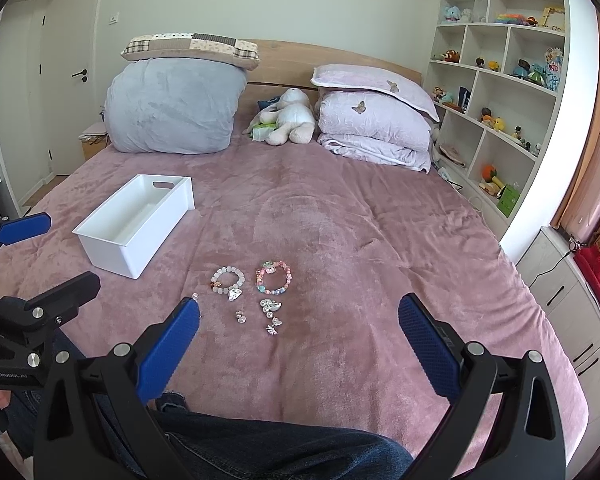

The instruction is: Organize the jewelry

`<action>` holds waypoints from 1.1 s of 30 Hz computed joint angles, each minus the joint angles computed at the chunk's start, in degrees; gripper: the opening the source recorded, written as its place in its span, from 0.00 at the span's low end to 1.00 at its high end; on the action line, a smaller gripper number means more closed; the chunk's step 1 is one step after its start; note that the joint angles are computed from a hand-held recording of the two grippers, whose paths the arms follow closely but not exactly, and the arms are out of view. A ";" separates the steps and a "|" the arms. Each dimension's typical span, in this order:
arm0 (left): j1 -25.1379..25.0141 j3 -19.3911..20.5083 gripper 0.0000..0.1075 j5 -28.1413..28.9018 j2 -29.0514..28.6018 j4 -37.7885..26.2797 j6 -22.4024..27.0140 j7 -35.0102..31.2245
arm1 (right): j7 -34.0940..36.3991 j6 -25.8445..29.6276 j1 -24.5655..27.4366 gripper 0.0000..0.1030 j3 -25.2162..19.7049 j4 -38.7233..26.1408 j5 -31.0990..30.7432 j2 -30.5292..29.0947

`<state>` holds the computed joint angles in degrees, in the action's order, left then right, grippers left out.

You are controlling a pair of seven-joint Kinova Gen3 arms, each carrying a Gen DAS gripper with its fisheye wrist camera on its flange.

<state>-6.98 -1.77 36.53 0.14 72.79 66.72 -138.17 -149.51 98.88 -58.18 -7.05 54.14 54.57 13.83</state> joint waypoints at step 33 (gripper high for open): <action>1.15 1.97 0.94 -4.47 3.87 -4.37 0.12 4.55 | 4.70 -2.31 2.86 0.95 1.68 -2.96 -2.87 1.89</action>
